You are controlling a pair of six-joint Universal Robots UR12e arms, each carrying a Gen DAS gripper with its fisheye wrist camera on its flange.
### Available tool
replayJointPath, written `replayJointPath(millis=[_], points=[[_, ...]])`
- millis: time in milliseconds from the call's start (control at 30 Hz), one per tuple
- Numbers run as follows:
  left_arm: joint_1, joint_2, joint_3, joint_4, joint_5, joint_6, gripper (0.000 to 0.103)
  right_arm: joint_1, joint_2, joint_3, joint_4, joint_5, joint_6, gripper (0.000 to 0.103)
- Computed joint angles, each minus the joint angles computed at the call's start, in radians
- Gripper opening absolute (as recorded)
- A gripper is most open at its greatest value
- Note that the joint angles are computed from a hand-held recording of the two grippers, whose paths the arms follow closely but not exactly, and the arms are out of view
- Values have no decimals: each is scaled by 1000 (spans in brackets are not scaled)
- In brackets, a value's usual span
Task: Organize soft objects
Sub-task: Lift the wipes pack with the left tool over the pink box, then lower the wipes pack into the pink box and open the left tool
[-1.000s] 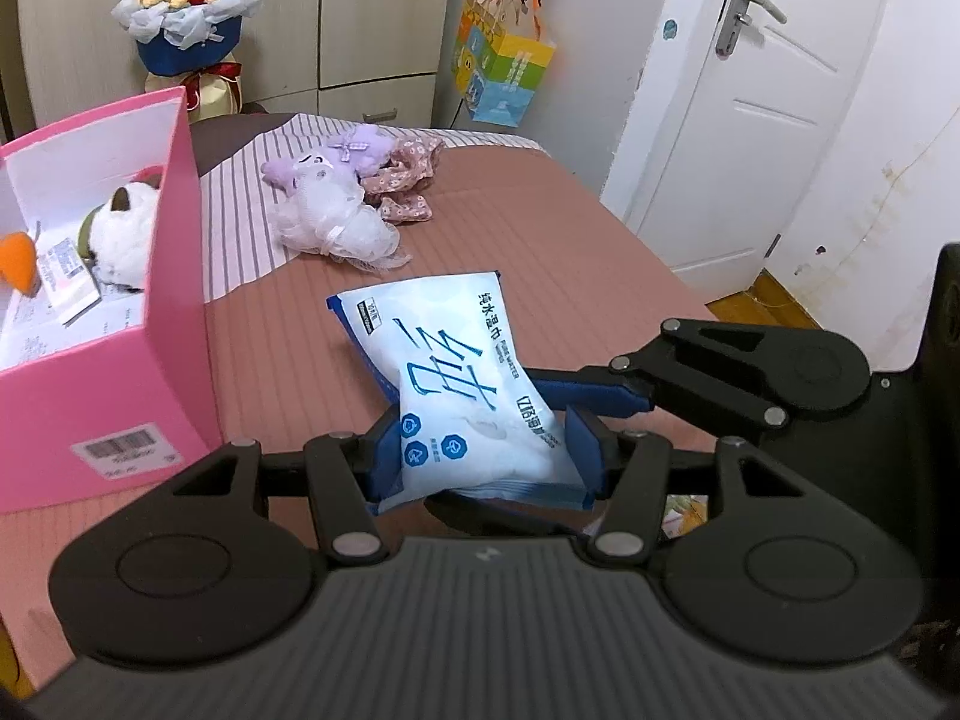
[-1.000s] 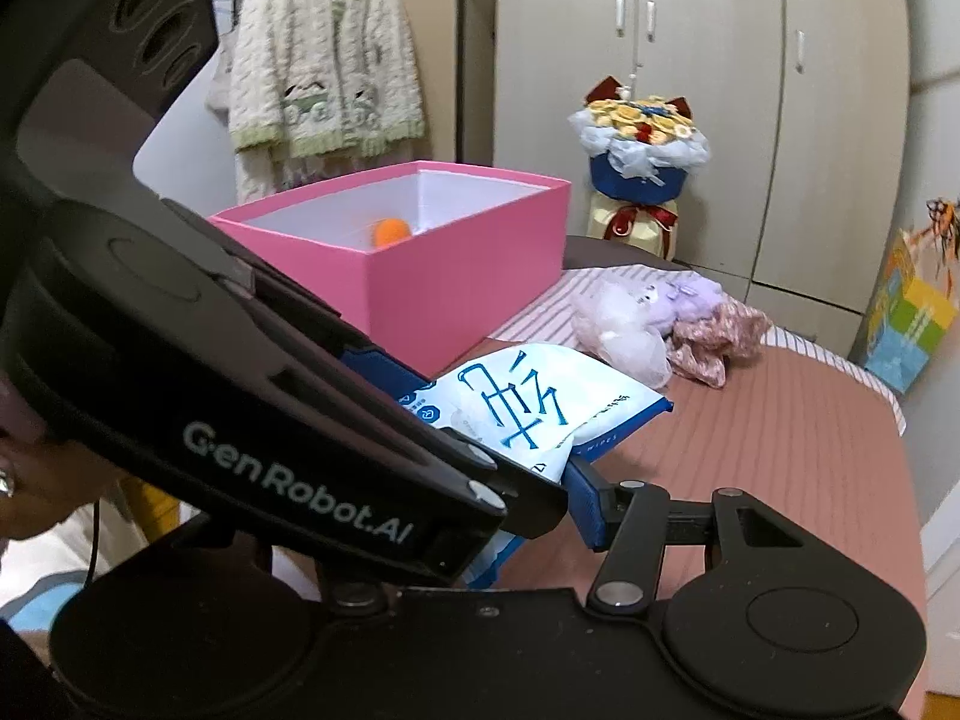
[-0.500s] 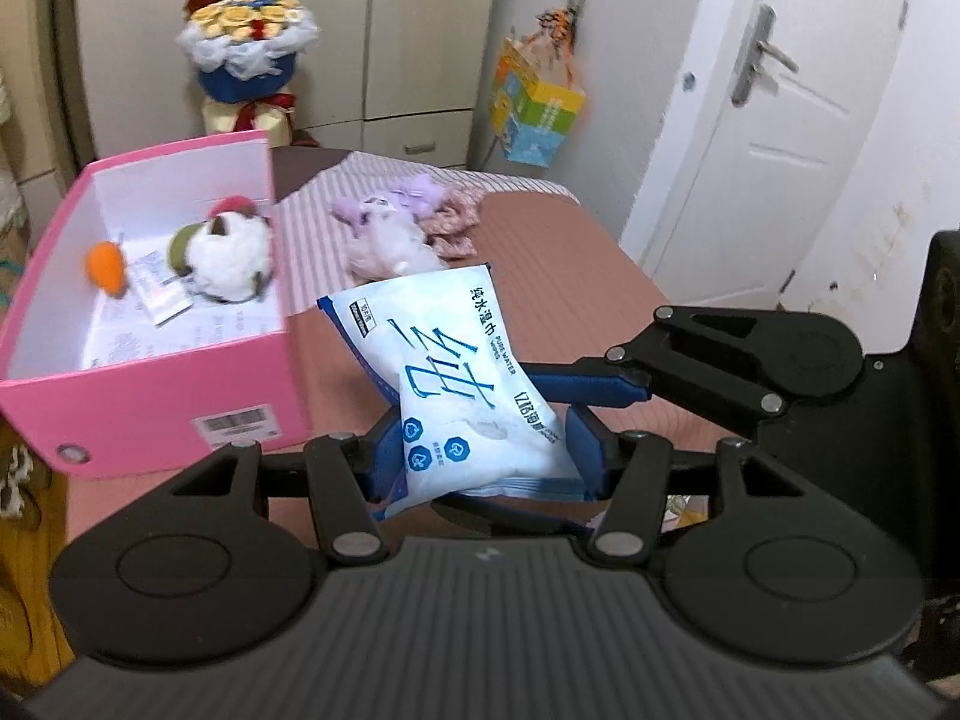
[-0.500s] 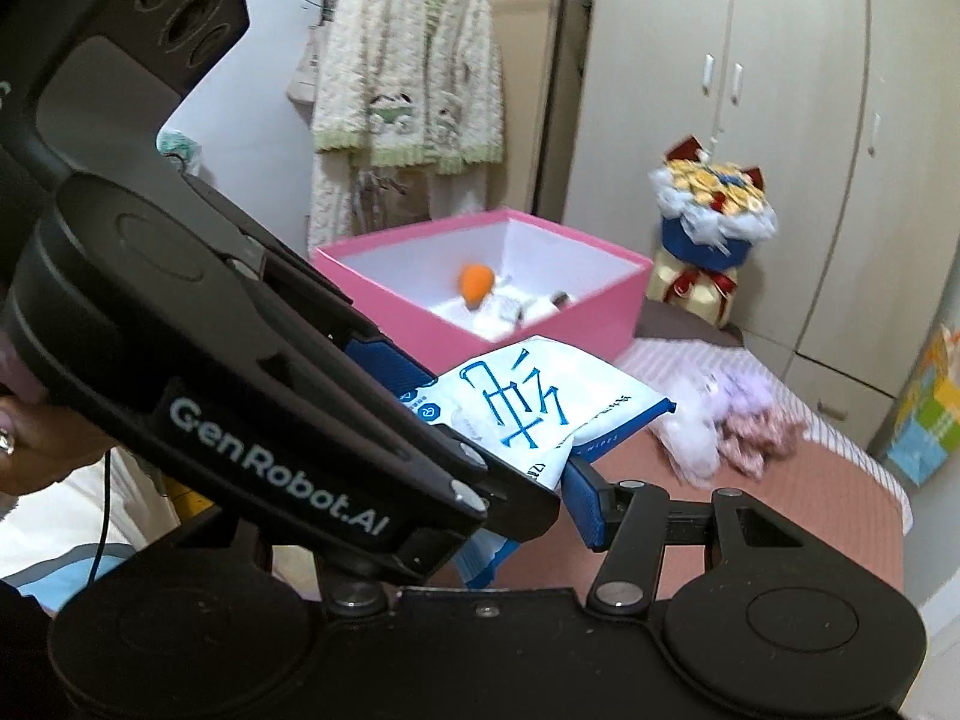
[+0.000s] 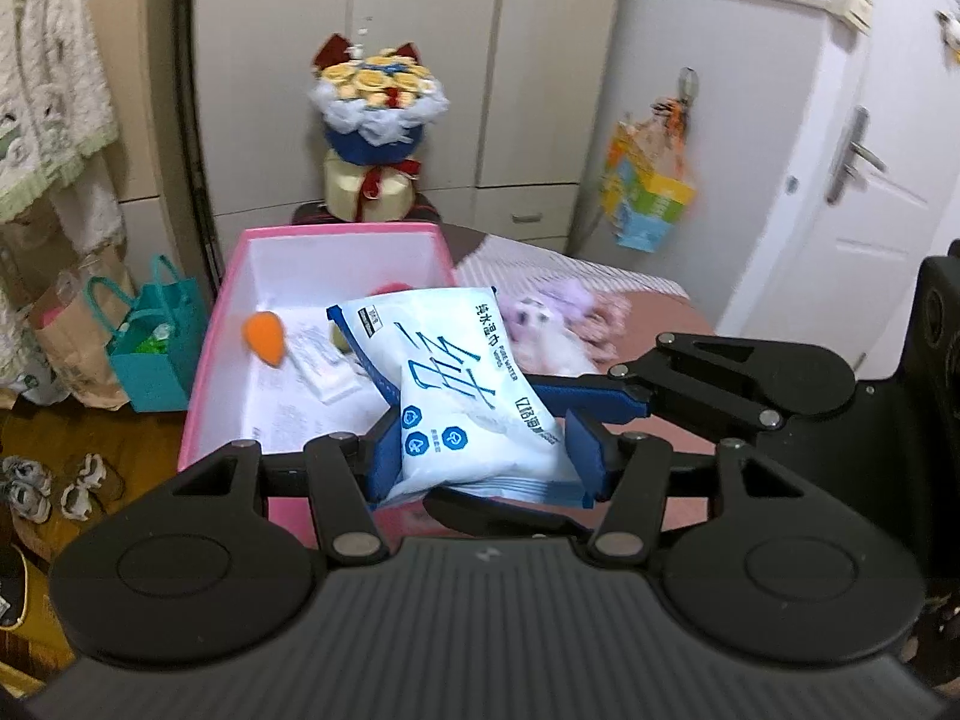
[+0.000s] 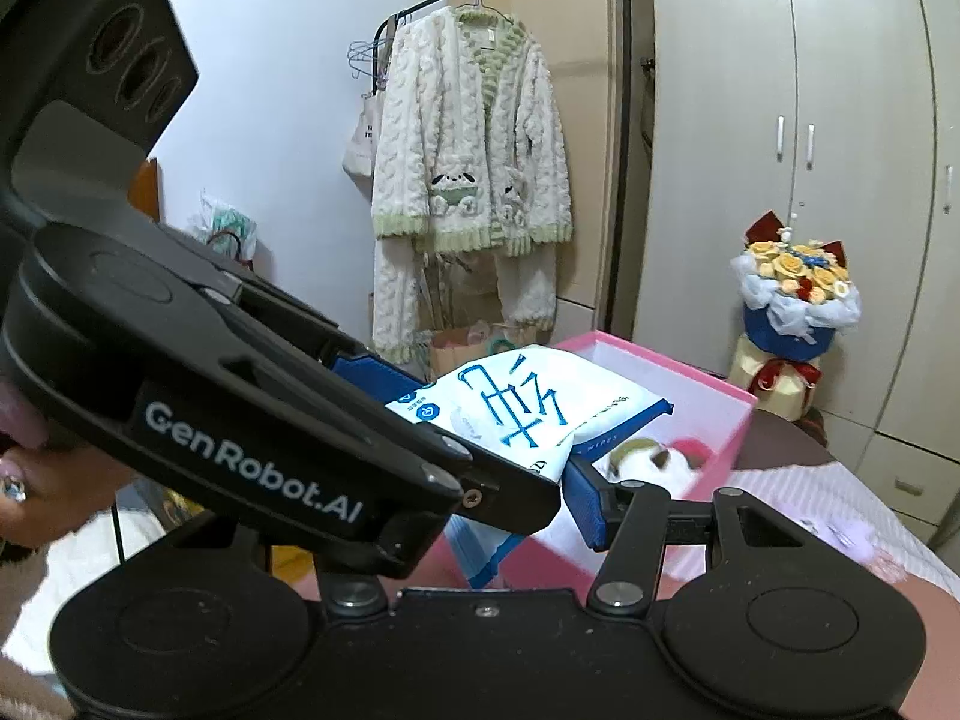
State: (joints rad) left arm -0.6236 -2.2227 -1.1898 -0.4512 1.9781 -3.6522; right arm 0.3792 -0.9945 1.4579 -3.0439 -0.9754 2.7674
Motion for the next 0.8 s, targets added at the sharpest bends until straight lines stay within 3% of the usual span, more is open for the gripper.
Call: replayJointPath(millis=[133, 333, 600, 800], points=[[25, -4, 13, -29, 10, -13, 54, 8, 51, -90, 59, 30, 6, 60], [70, -20, 29, -85, -41, -52, 54, 18, 129, -210, 168, 57, 42, 60], [124, -46, 41, -131, -111, -120, 54, 25, 235, -385, 374, 81, -43, 61], [143, -50, 35, -148, -151, -157, 54, 29, 276, -474, 523, 81, -107, 61]])
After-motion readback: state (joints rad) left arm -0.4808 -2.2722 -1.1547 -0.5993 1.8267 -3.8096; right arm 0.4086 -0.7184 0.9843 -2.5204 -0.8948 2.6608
